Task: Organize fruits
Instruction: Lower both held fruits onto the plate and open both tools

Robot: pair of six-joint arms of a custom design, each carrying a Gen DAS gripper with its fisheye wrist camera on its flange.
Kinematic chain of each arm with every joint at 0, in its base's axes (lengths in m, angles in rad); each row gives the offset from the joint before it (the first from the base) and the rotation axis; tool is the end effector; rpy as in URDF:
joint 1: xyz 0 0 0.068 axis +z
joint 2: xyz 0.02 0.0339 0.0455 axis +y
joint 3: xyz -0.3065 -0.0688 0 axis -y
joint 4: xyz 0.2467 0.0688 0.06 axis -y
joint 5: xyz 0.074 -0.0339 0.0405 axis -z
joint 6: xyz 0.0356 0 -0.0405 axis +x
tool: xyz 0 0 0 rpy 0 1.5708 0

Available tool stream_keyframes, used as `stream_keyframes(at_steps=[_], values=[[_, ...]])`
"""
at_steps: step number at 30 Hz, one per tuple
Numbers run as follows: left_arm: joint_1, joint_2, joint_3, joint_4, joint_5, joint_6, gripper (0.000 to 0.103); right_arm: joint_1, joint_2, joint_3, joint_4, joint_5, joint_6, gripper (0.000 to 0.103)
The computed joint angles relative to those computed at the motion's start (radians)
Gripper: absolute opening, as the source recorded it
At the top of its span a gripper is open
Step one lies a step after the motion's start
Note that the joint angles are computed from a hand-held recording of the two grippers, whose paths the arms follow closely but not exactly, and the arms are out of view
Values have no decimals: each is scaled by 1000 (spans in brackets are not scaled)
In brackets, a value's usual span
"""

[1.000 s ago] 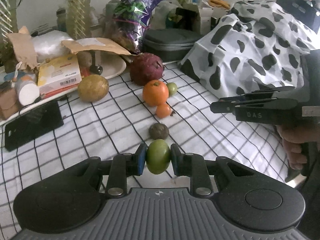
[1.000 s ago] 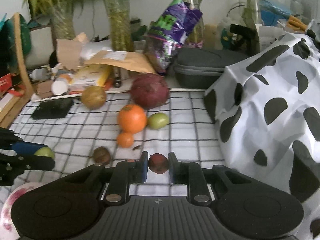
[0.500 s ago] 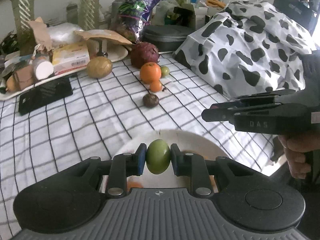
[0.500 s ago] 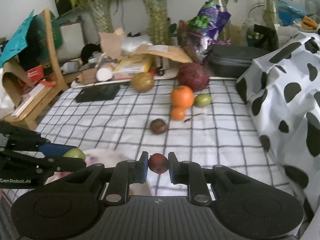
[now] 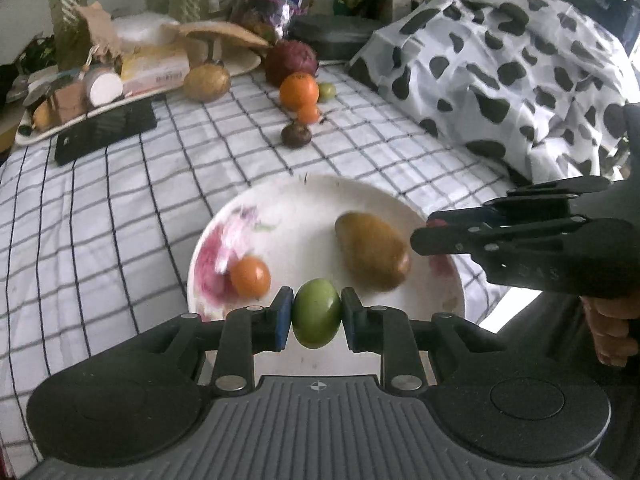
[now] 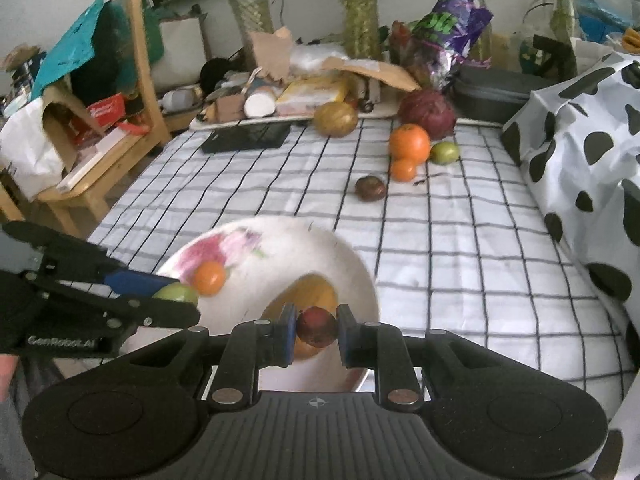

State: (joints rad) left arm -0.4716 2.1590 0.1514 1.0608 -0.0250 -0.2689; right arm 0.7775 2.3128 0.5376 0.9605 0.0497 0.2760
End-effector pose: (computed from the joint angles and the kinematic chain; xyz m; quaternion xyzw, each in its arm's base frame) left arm 0.1822 -0.0919 0.0306 0.0925 0.9472 -0.1000 0.2904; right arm 0.2229 0.2169 0.0060 -0.2217 0.9023 0.1655 0.3306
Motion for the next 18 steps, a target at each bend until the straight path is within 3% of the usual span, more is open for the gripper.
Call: stream_keyframes(at_steps=[15,16,17,18], values=[[-59,10,-6,-62,-90,-75,26,83,11,8,-75,-3,-25,23],[-63,6,1,-80,-102,-79,26,83,11,8,-76,0,-24,31],[-63,3,4,-90,-108,-82,27,83,12,6,-73,7,-23,50],[-60,1,5,-94,-110,-87,29,87,12,3,-67,24,-22,58]])
